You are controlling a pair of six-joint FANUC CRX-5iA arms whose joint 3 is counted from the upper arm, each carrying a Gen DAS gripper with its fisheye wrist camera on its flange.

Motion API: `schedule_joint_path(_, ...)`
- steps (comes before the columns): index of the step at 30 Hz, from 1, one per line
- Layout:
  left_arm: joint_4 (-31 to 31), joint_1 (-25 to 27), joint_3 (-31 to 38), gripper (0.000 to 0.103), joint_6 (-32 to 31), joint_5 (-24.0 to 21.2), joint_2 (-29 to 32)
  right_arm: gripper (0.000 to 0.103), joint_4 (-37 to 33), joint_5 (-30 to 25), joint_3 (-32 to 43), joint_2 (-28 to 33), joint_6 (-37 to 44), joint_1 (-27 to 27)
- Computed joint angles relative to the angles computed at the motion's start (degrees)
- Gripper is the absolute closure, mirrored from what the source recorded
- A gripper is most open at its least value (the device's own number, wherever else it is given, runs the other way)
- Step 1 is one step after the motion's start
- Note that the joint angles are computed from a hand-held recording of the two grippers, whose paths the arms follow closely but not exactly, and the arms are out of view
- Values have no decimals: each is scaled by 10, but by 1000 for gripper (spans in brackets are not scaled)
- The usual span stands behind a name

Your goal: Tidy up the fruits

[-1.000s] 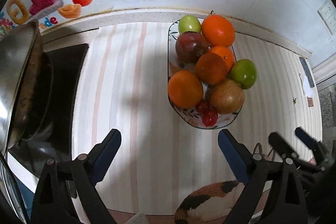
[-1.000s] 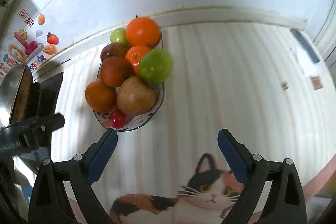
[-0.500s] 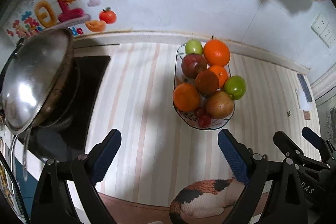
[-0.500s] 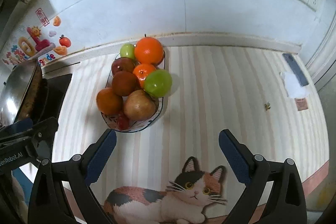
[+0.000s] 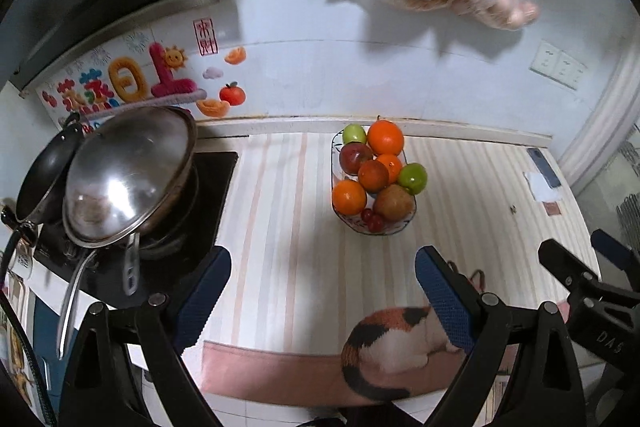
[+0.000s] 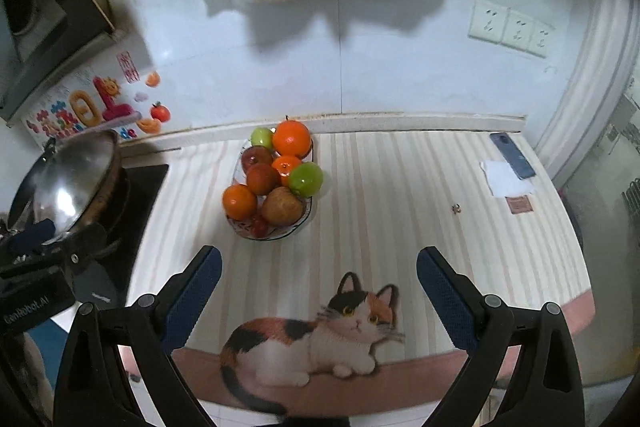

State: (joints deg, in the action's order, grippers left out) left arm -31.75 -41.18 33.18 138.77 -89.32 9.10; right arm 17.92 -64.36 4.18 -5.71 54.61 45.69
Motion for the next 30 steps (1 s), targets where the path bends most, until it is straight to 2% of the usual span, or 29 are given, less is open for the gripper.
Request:
schedule_joint_path(5, -36, -53, -11, 9, 13, -21, -32, 3, 62, -31, -42, -70, -79, 66)
schedule_joint_path(9, -40, -81, -17, 9, 26, -34, -46, 3, 120, -61, -75, -114, -136, 118)
schedule_joint_path(20, -112, -157, 19, 9, 54, -87, -49, 3, 172, -120, -104, -192, -199, 218)
schedule_joint_path(24, -131, -176, 32, 9, 66, -103, -44, 3, 165, -119, -95, -199, -189, 217)
schedule_joint_path(30, -127, -169, 37, 9, 79, -103, -36, 3, 152, -112, -87, -199, -172, 204)
